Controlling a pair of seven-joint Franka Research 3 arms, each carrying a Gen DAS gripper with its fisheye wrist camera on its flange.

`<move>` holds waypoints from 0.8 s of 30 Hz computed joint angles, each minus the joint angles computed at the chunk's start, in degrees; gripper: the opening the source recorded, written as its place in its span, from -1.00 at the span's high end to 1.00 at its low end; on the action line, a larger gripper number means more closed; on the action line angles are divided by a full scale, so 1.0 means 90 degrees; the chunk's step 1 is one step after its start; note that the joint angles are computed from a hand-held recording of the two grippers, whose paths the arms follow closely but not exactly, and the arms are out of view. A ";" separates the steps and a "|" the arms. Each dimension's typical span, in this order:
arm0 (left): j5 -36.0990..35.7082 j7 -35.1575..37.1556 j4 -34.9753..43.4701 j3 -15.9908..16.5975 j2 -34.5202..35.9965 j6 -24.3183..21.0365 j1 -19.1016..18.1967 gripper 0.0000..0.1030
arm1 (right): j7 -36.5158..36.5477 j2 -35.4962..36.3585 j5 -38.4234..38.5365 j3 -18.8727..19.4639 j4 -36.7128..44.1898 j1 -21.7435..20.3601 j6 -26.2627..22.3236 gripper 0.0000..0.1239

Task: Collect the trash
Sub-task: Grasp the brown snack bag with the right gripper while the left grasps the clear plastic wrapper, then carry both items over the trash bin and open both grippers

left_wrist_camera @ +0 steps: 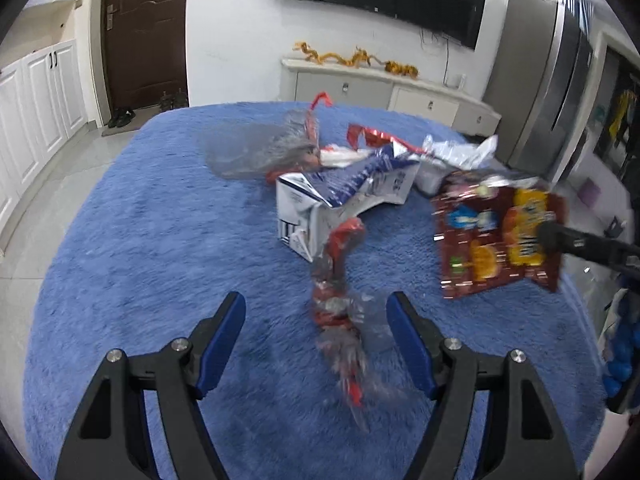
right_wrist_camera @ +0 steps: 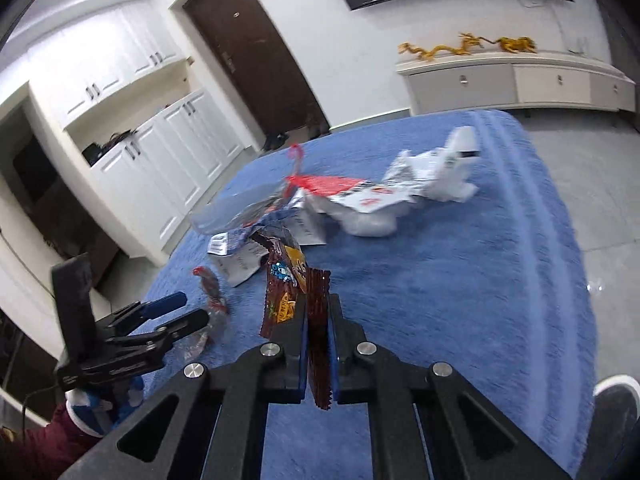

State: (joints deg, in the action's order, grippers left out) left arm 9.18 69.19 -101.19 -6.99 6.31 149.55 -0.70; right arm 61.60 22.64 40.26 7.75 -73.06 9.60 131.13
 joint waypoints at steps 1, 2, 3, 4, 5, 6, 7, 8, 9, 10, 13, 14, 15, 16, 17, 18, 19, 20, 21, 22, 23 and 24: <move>-0.0093 0.0113 0.0235 -0.0026 0.0174 -0.0224 0.0001 -0.38 | -0.0005 -0.0081 0.0037 -0.0021 -0.0123 -0.0040 0.0055 0.87; -0.0124 0.0137 0.0363 -0.0033 0.0264 -0.0345 0.0000 -0.38 | 0.0017 -0.0118 0.0049 -0.0028 -0.0174 -0.0039 0.0096 0.87; -0.0103 0.0113 0.0508 -0.0030 0.0362 -0.0450 -0.0012 -0.29 | 0.0025 -0.0150 0.0067 -0.0033 -0.0220 -0.0043 0.0134 0.87; -0.0143 0.0171 0.0620 -0.0044 0.0441 -0.0522 -0.0005 -0.05 | -0.0028 -0.0200 0.0128 -0.0042 -0.0277 -0.0101 0.0133 0.87; -0.0195 0.0244 0.0685 -0.0059 0.0486 -0.0586 0.0008 0.08 | -0.0064 -0.0271 0.0200 -0.0046 -0.0378 -0.0133 0.0190 0.87; -0.0192 0.0265 0.0785 -0.0063 0.0553 -0.0677 -0.0001 0.32 | -0.0078 -0.0282 0.0235 -0.0052 -0.0390 -0.0146 0.0201 0.87; -0.0098 0.0210 0.0838 -0.0046 0.0586 -0.0743 -0.0032 0.50 | -0.0114 -0.0331 0.0298 -0.0055 -0.0462 -0.0170 0.0240 0.87; -0.0026 0.0177 0.0844 -0.0036 0.0586 -0.0737 -0.0052 0.57 | -0.0153 -0.0399 0.0369 -0.0057 -0.0552 -0.0192 0.0287 0.87; -0.0064 0.0221 0.0842 -0.0056 0.0582 -0.0714 -0.0045 0.62 | -0.0212 -0.0432 0.0425 -0.0066 -0.0602 -0.0220 0.0292 0.87; -0.0052 0.0218 0.0803 -0.0057 0.0546 -0.0675 -0.0048 0.63 | -0.0228 -0.0510 0.0457 -0.0070 -0.0706 -0.0205 0.0363 0.87; 0.0079 0.0101 0.0633 -0.0041 0.0373 -0.0529 -0.0086 0.65 | -0.0369 -0.0746 0.0660 -0.0095 -0.0984 -0.0234 0.0505 0.87; 0.0083 0.0068 0.0561 -0.0042 0.0293 -0.0468 -0.0089 0.65 | -0.0413 -0.0813 0.0727 -0.0107 -0.1056 -0.0237 0.0548 0.87; 0.0097 0.0029 0.0403 -0.0040 0.0152 -0.0382 -0.0090 0.66 | -0.0477 -0.0886 0.0802 -0.0123 -0.1142 -0.0252 0.0570 0.87; 0.0150 -0.0033 0.0320 -0.0032 0.0056 -0.0326 -0.0101 0.66 | -0.0555 -0.1005 0.0903 -0.0137 -0.1264 -0.0266 0.0628 0.87; 0.0209 -0.0101 0.0180 -0.0024 -0.0090 -0.0253 -0.0110 0.66 | -0.0632 -0.1100 0.0995 -0.0156 -0.1364 -0.0274 0.0675 0.87; 0.0244 -0.0143 0.0114 -0.0019 -0.0169 -0.0211 -0.0112 0.66 | -0.0720 -0.1205 0.1108 -0.0178 -0.1475 -0.0287 0.0713 0.87; 0.0315 -0.0225 0.0039 -0.0016 -0.0279 -0.0164 -0.0124 0.66 | -0.0796 -0.1312 0.1217 -0.0201 -0.1580 -0.0293 0.0750 0.87; 0.0348 -0.0268 -0.0081 -0.0014 -0.0398 -0.0110 -0.0126 0.66 | -0.0873 -0.1410 0.1312 -0.0230 -0.1685 -0.0293 0.0785 0.87; 0.0382 -0.0306 -0.0112 -0.0014 -0.0454 -0.0094 -0.0130 0.66 | -0.0932 -0.1492 0.1387 -0.0262 -0.1762 -0.0286 0.0820 0.87; 0.0462 -0.0392 -0.0178 -0.0017 -0.0559 -0.0067 -0.0142 0.66 | -0.1014 -0.1628 0.1480 -0.0297 -0.1893 -0.0286 0.0876 0.87; 0.0555 -0.0492 -0.0130 -0.0036 -0.0590 -0.0109 -0.0167 0.66 | -0.1077 -0.1737 0.1547 -0.0335 -0.1998 -0.0273 0.0932 0.87; 0.0602 -0.0537 -0.0176 -0.0038 -0.0657 -0.0084 -0.0175 0.66 | -0.1113 -0.1809 0.1587 -0.0372 -0.2063 -0.0253 0.0965 0.87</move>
State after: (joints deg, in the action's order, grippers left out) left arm 14.60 64.36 -102.77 -7.33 0.40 148.79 -2.28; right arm 51.58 6.36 54.54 4.40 -91.63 7.32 139.82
